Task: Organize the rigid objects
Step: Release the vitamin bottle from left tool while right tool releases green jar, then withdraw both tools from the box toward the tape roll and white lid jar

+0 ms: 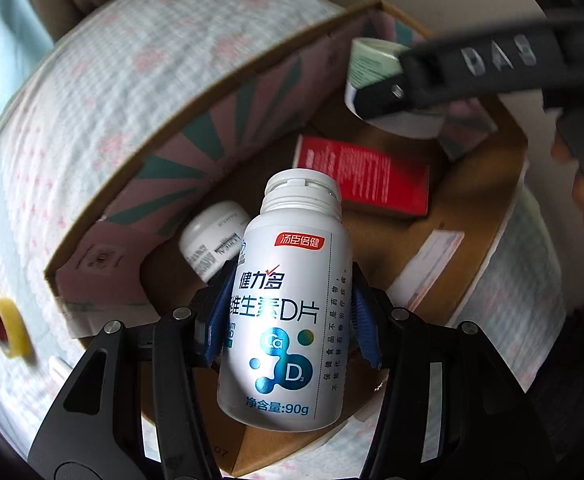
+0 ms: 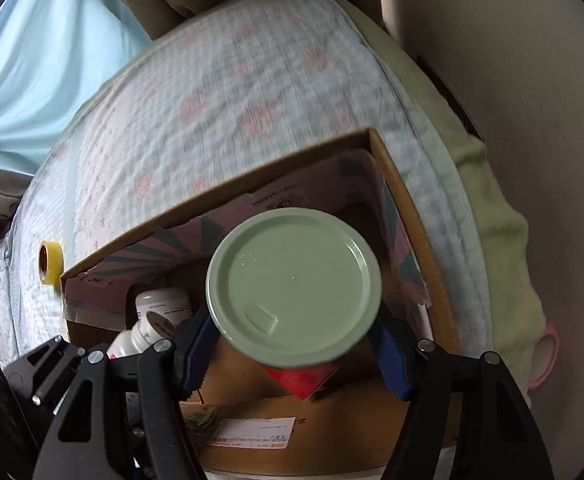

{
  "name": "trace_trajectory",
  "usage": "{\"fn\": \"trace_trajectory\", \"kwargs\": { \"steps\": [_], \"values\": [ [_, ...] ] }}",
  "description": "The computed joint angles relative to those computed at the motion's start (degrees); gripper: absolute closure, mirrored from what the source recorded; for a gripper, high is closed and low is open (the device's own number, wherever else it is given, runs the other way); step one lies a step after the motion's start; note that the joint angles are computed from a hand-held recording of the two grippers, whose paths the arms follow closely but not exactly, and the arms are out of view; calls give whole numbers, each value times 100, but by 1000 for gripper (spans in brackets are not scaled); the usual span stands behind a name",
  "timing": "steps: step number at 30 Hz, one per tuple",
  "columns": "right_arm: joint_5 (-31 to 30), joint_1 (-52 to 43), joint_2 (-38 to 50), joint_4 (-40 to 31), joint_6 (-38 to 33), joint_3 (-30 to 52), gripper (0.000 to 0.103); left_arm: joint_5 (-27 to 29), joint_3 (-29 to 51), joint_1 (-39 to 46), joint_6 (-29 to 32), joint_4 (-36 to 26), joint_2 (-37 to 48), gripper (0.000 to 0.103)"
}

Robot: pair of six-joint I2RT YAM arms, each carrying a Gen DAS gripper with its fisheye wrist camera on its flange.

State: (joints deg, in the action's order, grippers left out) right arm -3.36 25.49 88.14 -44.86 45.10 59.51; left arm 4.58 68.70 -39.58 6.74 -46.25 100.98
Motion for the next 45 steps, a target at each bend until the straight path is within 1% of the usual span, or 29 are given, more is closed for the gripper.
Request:
{"fn": "trace_trajectory", "kwargs": {
  "steps": [2, 6, 7, 8, 9, 10, 11, 16, 19, 22, 27, 33, 36, 41, 43, 45],
  "values": [
    [-47, -13, 104, -17, 146, 49, 38, -55, -13, -27, 109, -41, 64, 54],
    [-206, -119, 249, -133, 126, 133, 37, -61, 60, -53, 228, -171, 153, 54],
    [-274, -156, 245, -139, 142, 145, 37, -92, 89, -59, 219, -187, 133, 51],
    [-336, -192, 236, -137, 178, 142, 37, -157, 129, -66, 204, -222, 107, 34],
    [-334, -182, 202, -145, 282, 126, 29, -218, 169, -64, 187, -267, 74, 16],
    [-323, -202, 96, -106, 335, 85, 8, -221, 194, -36, 196, -311, 19, 1],
    [-307, -205, -8, -72, 324, 69, 0, -154, 165, 21, 231, -304, -82, 0],
    [-150, -187, -519, -310, 336, -7, 0, -155, 24, 228, 317, -429, -420, 0],
    [39, -65, -422, -441, 449, 147, 0, -141, 47, 321, 251, -540, -485, 0],
    [153, 20, -503, -668, 552, 280, 0, -112, 125, 410, 215, -626, -540, 0],
    [236, 197, -433, -1249, 546, 781, 0, -261, 38, 344, 71, -937, -1108, 0],
    [737, 596, -629, -1941, 605, 1212, 0, -246, 68, 467, -114, -1325, -1717, 0],
    [988, 926, -741, -2379, 777, 1556, 0, -322, 132, 597, -150, -1616, -2091, 0],
    [1470, 1649, -724, -3196, 1200, 2420, 0, -334, 389, 1110, -55, -2348, -2806, 0],
    [1769, 2079, -501, -3673, 1374, 3037, 0, -250, 498, 1501, 68, -2658, -3035, 0],
    [2178, 2532, -172, -4208, 1551, 3730, 0, -199, 607, 2078, 366, -2905, -3321, 0]
  ]
}}
